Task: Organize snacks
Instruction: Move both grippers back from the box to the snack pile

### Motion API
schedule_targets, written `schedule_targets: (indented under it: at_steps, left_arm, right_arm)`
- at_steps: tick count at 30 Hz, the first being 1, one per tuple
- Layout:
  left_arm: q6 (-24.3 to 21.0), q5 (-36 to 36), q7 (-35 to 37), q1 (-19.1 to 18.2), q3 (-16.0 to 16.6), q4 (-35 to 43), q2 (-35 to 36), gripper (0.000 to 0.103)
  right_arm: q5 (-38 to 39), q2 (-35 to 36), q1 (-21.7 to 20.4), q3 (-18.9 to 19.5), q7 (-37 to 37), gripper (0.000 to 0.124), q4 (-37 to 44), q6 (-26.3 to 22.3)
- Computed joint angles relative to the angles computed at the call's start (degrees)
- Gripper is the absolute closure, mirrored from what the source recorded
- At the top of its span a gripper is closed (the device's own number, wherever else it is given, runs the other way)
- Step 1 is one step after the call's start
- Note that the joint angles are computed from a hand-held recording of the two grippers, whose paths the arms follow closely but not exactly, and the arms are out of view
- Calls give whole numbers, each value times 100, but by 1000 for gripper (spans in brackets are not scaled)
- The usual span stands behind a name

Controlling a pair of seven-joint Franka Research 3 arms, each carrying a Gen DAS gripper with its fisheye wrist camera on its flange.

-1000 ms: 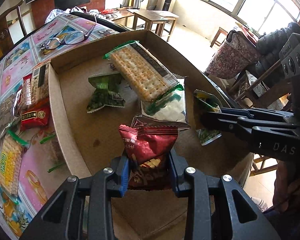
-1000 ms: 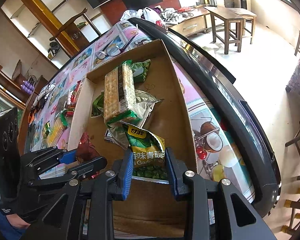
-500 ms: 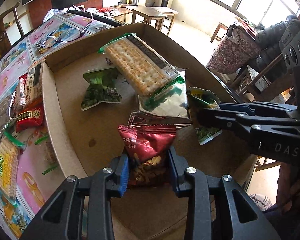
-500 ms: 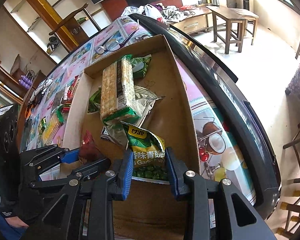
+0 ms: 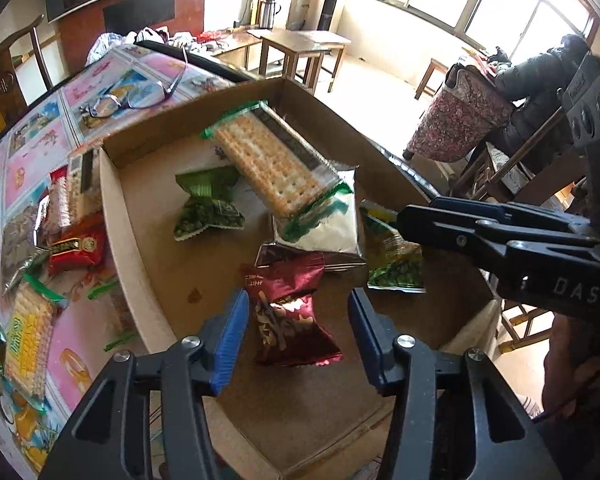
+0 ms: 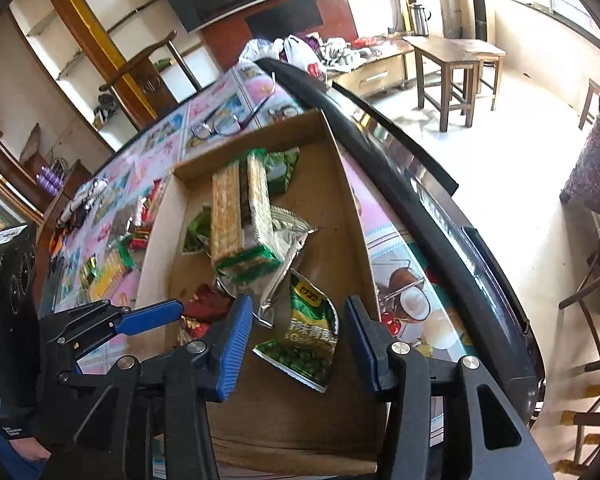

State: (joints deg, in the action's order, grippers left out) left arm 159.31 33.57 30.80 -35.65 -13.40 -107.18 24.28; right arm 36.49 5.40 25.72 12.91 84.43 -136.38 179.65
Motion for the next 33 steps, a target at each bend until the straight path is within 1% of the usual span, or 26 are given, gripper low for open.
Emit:
schedule_targets:
  at_steps: [5,7,9,11,12,13,16,19,21,23,25,27,28,29,31,32,33]
  left_arm:
    - [259,142,-297,15,79,-408,-337,51]
    - [370,233,-470,37,114,-607,-493,51]
    - [479,323,-648,90,134,-844,-682,51]
    - [575,447,-835,143,152,-1080,-885,50]
    - [620,516,-922,178,154,-1199,-987,50]
    - [645,584,-1009,213,151,-1309,-1087,50]
    - [764,840,-1336,357,139,-1735,-1453,47]
    - [852,1062,-1701,577,63,-2226,-1897,45]
    - [872,1278,-2009,760,22,-2625,-2281,41]
    - [843,1331,-2067,968,-42,-3029,-2676,37]
    - [735,1201,-1879,1147,-87,-3415,-3078,35]
    - [532,1070,-1594,1318,-101,-3718,-3423,34]
    - [472,973,-1424,1396,-90,-3804,-3511,32]
    - [441,779,-1130,1453,-11,-3930,-3613,30]
    - [486,458,-576,1560,135,-4075,-3661,29]
    - [402,396,-328,1650,168,-4064,-3618,29]
    - [457,242,79,1697,264,-4042,-3505,29]
  right_arm:
    - [67,-60,58,54,59,73,-63,168]
    - [-55,-84,140,18,198,73,-79,193]
    - [-478,-108,327,-138,578,73,-106,242]
    - [-662,-105,386,-141,746,73,-96,286]
    - [-914,-100,496,-245,975,73,-93,295]
    - [-1188,-85,617,-360,1223,72,-78,300]
    - [-1660,-22,783,-465,1668,72,12,281]
    - [-2159,64,1006,-608,2062,72,150,215]
    - [-2440,102,1122,-673,2281,71,219,177]
    - [-2643,143,1195,-657,2412,71,304,120]
    - [-2810,175,1244,-627,2472,70,369,80]
    - [-2903,204,1275,-562,2502,68,432,43]
    - [-2953,217,1310,-548,2536,66,453,37]
    - [-3049,231,1384,-572,2597,66,481,20]
    - [-3096,250,1409,-513,2614,66,518,-25]
    - [-3065,258,1384,-443,2577,66,532,-52]
    - [-3069,263,1393,-413,2569,66,539,-81]
